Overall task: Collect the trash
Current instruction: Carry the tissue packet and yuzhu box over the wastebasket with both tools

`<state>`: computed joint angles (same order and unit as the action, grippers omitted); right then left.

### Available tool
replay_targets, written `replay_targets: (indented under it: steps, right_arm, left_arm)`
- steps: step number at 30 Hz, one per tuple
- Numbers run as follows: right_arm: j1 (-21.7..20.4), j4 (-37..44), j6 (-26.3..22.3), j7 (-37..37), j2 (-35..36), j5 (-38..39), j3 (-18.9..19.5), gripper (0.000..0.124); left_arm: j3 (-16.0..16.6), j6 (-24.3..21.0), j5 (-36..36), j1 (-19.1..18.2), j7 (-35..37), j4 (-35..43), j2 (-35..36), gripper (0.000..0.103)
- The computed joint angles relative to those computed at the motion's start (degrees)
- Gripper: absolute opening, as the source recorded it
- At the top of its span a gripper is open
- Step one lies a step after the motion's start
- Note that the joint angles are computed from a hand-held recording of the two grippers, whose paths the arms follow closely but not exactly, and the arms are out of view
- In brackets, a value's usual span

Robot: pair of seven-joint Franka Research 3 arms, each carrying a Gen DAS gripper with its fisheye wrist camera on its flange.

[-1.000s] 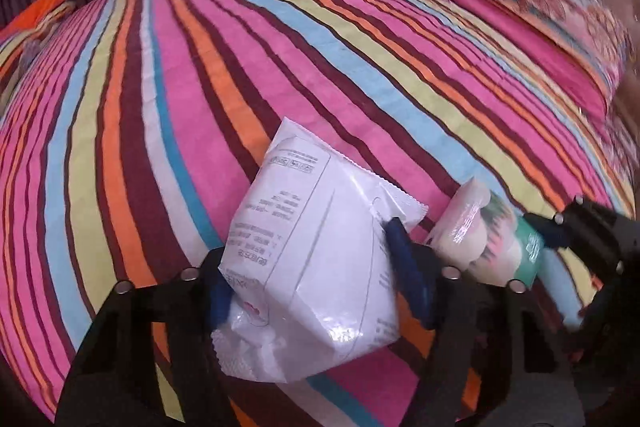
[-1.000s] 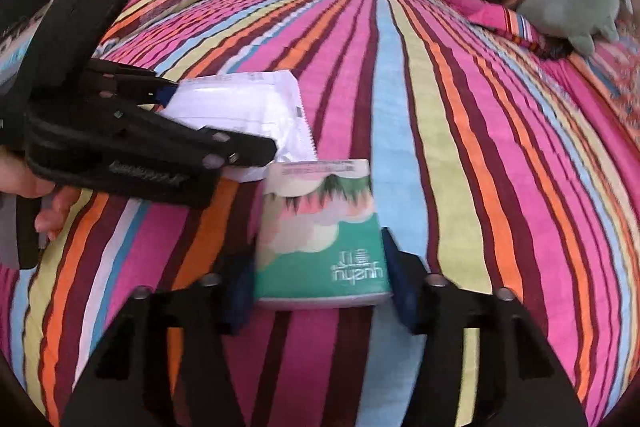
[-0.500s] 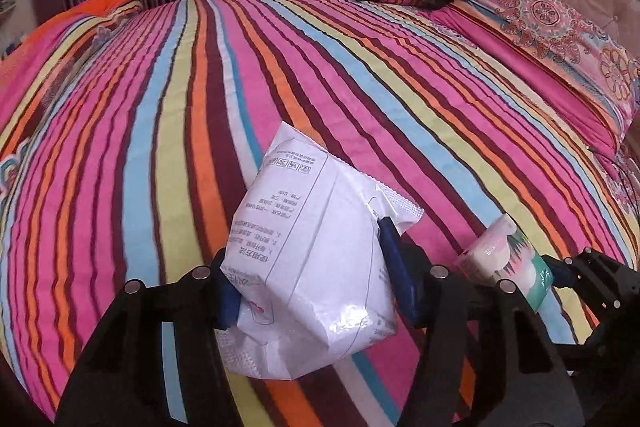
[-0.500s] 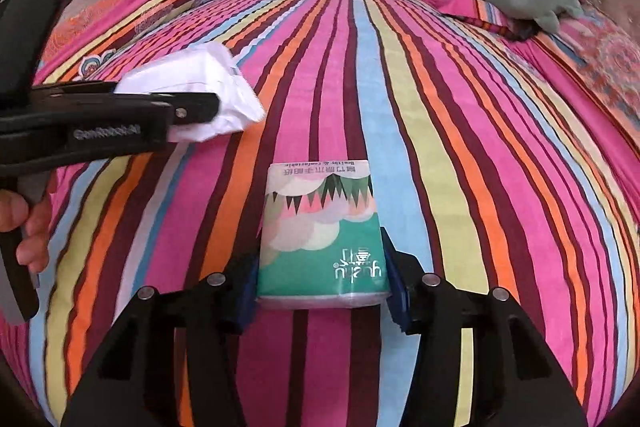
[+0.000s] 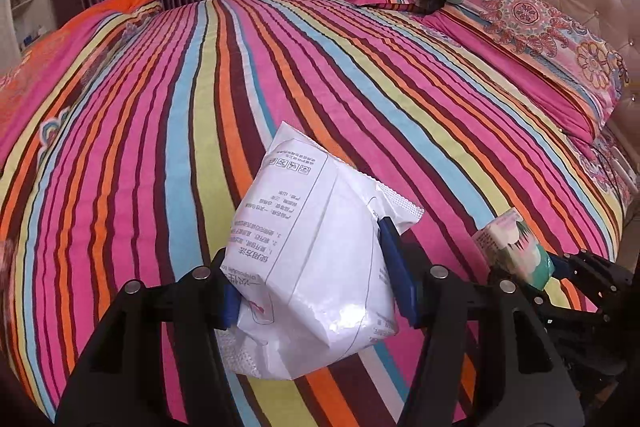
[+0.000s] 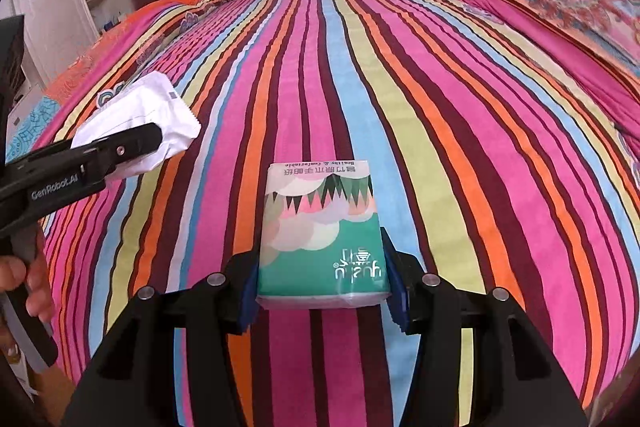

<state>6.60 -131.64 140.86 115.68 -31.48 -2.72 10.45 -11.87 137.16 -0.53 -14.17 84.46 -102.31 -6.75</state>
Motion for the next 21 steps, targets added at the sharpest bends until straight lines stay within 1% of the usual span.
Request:
replay_targets:
  steps: [6, 14, 21]
  right_arm:
    - [1.5, -3.9, -1.3, 0.4, -5.8, 2.6, -0.1, 0.049]
    - [2.3, -7.8, -2.9, 1.0, -12.0, 4.7, 1.3, 0.049]
    - [3.1, -10.9, -5.1, 2.8, -17.6, 6.5, 2.5, 0.049]
  left_arm:
    - [0.3, 0.0, -1.0, -0.8, -1.5, -7.7, -7.4, 0.058]
    - [1.3, -1.0, -1.6, -3.1, -3.3, -17.2, -17.3, 0.058]
    - [1.7, -2.5, -1.4, -5.2, -4.8, -23.5, -24.5, 0.058]
